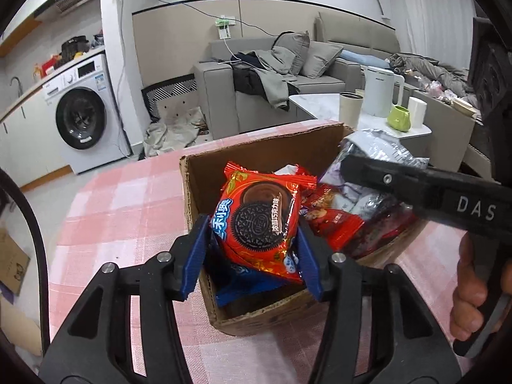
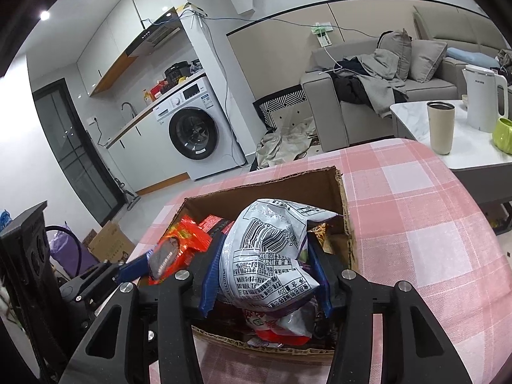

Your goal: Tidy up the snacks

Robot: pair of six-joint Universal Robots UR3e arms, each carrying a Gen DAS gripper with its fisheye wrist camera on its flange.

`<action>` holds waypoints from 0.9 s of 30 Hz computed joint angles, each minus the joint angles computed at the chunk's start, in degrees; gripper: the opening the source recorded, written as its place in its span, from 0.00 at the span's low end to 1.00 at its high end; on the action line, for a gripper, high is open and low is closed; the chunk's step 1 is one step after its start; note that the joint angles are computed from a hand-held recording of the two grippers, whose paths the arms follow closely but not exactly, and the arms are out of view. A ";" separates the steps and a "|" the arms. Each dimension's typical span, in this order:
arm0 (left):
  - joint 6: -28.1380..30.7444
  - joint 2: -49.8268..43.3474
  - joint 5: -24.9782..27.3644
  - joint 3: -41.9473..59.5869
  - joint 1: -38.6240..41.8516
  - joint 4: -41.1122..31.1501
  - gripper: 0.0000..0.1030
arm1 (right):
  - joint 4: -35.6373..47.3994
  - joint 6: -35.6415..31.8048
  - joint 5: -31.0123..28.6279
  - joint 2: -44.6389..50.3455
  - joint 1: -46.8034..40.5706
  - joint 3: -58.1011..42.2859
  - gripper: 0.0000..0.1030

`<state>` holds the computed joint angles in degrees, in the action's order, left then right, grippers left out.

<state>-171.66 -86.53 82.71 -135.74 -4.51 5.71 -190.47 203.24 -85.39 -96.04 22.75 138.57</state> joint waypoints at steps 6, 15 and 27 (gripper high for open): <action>0.88 0.54 0.56 -0.05 -0.63 -0.59 0.49 | 1.65 -0.47 -0.71 0.66 1.38 -1.43 0.50; -0.57 6.93 -3.60 -1.92 0.82 -5.40 0.68 | 2.82 -3.01 -2.35 -4.21 2.32 0.78 0.75; -1.12 26.87 -7.96 -12.56 5.66 -11.48 0.99 | 7.62 -6.36 -0.59 -21.11 -0.50 8.64 0.99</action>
<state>-172.78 -59.66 74.74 -148.31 1.15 -5.77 -182.85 196.88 -85.97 -117.14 22.25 147.20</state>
